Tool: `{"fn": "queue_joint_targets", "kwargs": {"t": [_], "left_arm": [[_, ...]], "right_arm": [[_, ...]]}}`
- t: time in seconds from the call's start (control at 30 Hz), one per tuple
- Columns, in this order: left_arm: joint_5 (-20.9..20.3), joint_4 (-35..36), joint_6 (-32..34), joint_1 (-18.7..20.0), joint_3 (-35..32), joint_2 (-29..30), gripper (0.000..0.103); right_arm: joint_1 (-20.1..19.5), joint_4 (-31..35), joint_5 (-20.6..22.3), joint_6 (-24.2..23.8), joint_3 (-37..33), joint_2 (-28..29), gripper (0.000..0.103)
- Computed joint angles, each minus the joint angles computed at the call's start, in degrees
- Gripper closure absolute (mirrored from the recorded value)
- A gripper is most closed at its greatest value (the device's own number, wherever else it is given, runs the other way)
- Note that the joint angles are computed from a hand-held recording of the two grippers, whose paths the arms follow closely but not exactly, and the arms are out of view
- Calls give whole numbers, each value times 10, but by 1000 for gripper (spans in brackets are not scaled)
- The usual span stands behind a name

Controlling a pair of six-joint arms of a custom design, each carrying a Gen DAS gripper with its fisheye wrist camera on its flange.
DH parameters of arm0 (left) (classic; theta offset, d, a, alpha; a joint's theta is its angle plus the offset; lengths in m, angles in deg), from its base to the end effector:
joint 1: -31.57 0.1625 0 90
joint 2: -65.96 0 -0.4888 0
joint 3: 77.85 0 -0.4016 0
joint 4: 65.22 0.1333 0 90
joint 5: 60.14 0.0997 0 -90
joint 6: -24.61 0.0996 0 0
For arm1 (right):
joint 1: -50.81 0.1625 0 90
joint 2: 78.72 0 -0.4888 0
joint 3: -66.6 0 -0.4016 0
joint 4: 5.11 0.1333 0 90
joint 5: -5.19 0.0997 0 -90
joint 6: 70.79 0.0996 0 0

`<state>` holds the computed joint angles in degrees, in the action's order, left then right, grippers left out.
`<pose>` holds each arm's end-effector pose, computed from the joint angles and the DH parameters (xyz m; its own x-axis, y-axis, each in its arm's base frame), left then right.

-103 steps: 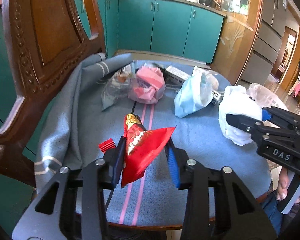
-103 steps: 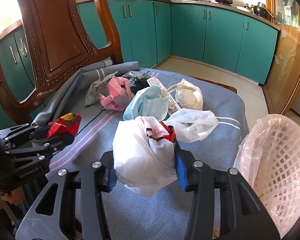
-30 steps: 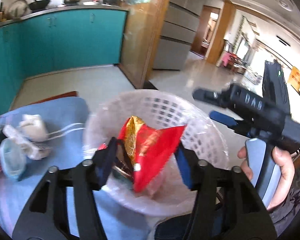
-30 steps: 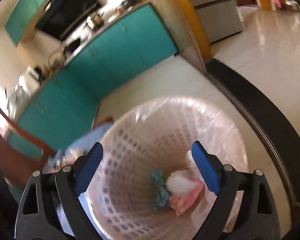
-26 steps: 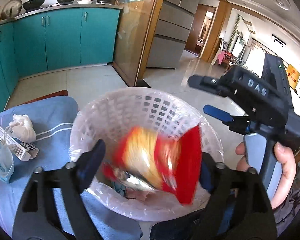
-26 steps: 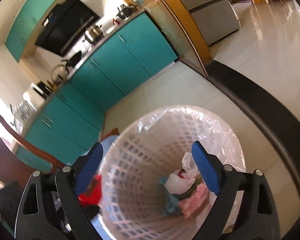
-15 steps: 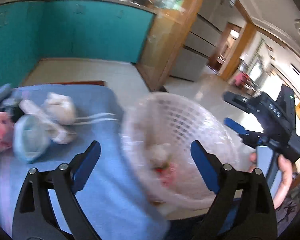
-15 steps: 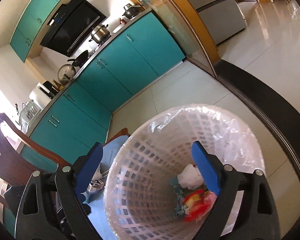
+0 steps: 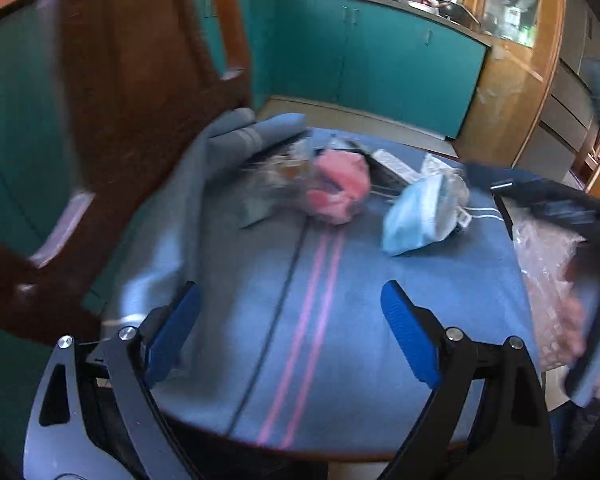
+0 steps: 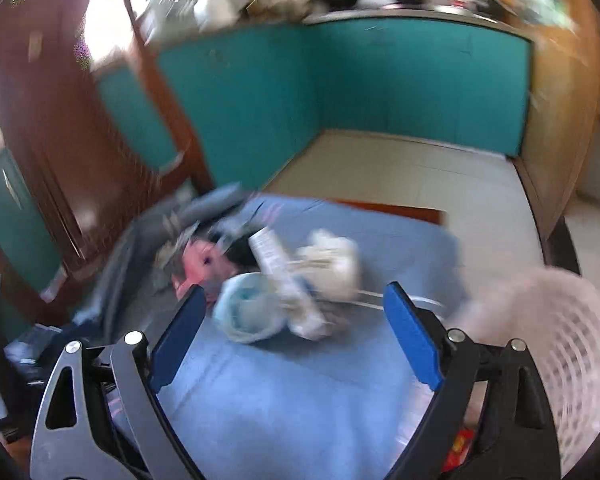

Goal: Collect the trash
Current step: 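Bring both open grippers back over the chair seat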

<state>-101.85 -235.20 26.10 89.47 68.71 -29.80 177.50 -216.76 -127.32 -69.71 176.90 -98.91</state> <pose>0.0037 -0.3849 0.3284 -0.7447 0.0645 -0.6642 0.4835 0.7382 -0.4704 0.4003 -0.4268 -0.0808 -0.8118 -0.1441 0.5659 -0.4940 0.6863 -0.5339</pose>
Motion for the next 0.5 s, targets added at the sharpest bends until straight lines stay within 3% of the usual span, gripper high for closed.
{"fn": "queue_joint_targets", "kwargs": {"t": [0.07,0.17,0.23,0.27,0.3,0.33,0.47,0.5], "left_arm": [[13,21,-13,-6,1,-19,12],[19,41,-15,-8,2,-39,12],[22,41,-15,-7,2,-41,12],[18,35,-14,-4,5,-40,12],[16,38,-15,-3,6,-46,12],[11,36,-15,-2,6,-47,12],[1,27,-13,-5,8,-40,12],[-1,27,-13,-7,9,-39,12]], "right_arm": [[-1,67,-6,-19,-61,34,15],[5,97,-48,-52,-113,70,17],[6,108,-50,-60,-120,77,45],[5,122,-48,-53,-120,78,54],[4,130,-34,-44,-113,76,72],[1,133,-15,-40,-110,76,83],[2,104,73,-57,-62,63,90],[0,89,112,-66,-44,55,90]]}}
